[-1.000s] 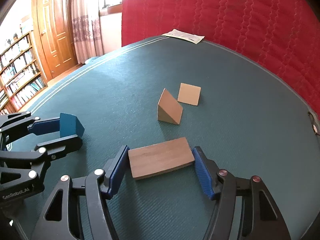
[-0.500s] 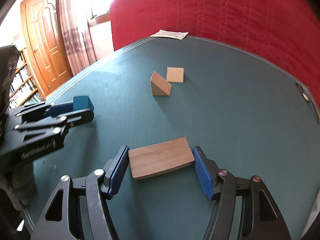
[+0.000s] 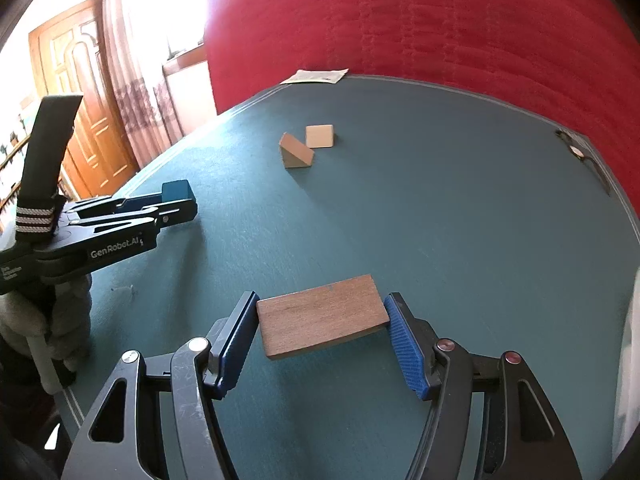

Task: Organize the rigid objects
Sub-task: 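Carry the wooden block and blue block toward the clear bowl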

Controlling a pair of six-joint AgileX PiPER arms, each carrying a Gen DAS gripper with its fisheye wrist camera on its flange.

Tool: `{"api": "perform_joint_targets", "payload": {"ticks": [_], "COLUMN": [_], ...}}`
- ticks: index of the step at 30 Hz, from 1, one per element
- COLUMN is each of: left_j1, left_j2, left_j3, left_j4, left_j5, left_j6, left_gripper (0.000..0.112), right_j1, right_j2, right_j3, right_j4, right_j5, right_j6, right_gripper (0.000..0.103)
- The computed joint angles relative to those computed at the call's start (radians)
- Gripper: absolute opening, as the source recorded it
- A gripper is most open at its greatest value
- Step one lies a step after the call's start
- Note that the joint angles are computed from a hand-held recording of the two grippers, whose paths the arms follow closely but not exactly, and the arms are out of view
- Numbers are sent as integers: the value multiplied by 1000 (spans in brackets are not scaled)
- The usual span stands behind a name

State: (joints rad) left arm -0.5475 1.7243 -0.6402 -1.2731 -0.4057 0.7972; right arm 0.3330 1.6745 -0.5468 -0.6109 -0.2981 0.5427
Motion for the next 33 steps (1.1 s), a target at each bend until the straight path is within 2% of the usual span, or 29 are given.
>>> {"api": "perform_joint_targets", "payload": {"ticks": [5, 15, 23, 29, 33], "left_j1": [-30, -115, -177, -225, -254], "left_j2": [7, 29, 56, 62, 60], "left_j3": [-14, -46, -96, -130, -148], "left_j4": [-52, -150, -219, -263, -281], "left_j5": [-1, -9, -5, -7, -12], "left_j6": [38, 104, 170, 208, 223], "left_gripper": [39, 39, 39, 39, 39], "right_j1": [-78, -254, -468, -681, -808], "right_j2": [-43, -160, -246, -300, -303], "right_j3": [46, 138, 168, 171, 159], "right_j4": [-112, -234, -390, -567, -626], "right_j5": [-32, -97, -144, -207, -235], "right_j6": [111, 207, 323, 444, 473], "right_gripper": [65, 65, 65, 65, 65]}}
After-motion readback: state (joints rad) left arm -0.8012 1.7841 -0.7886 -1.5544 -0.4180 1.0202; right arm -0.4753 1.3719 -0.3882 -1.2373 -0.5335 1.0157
